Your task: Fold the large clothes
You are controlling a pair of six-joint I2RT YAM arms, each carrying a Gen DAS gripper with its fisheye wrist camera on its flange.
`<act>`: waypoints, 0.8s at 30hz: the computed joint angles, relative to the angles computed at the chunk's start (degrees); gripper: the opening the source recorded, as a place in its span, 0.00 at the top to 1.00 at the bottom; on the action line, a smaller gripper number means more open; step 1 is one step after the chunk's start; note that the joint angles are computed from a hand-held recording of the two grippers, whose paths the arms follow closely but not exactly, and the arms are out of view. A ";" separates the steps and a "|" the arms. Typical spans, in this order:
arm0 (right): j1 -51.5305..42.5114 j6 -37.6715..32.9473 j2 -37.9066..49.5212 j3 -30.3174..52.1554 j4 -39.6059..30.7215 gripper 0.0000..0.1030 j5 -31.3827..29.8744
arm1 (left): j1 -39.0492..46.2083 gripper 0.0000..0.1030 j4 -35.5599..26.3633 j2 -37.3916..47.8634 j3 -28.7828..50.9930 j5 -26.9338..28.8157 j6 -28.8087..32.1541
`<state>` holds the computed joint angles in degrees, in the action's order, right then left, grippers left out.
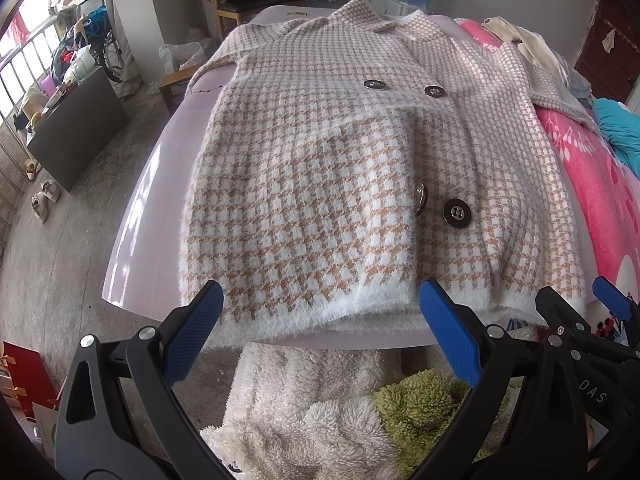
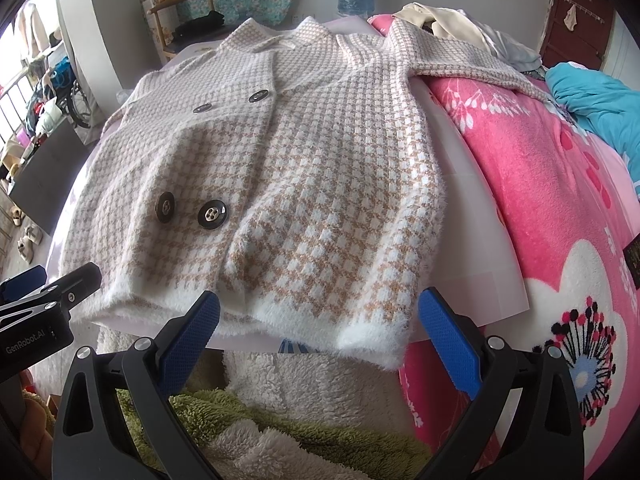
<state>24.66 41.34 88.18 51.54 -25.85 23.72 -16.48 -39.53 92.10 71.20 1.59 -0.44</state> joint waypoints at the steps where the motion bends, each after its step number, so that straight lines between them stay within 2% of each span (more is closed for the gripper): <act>1: 0.02 0.01 0.01 0.00 -0.01 0.06 0.02 | 0.00 0.08 0.00 0.00 0.00 0.00 0.00; 10: -0.97 -0.33 0.42 0.60 -0.15 0.06 -0.09 | 0.12 0.08 -0.04 0.17 0.15 0.02 0.18; 24: -2.03 -1.97 5.27 6.84 -1.26 0.06 0.61 | 2.20 0.08 -0.73 6.62 6.04 1.26 1.43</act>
<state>22.63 39.37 93.44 58.38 -27.11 24.33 -14.28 -40.26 98.72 77.24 2.85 0.98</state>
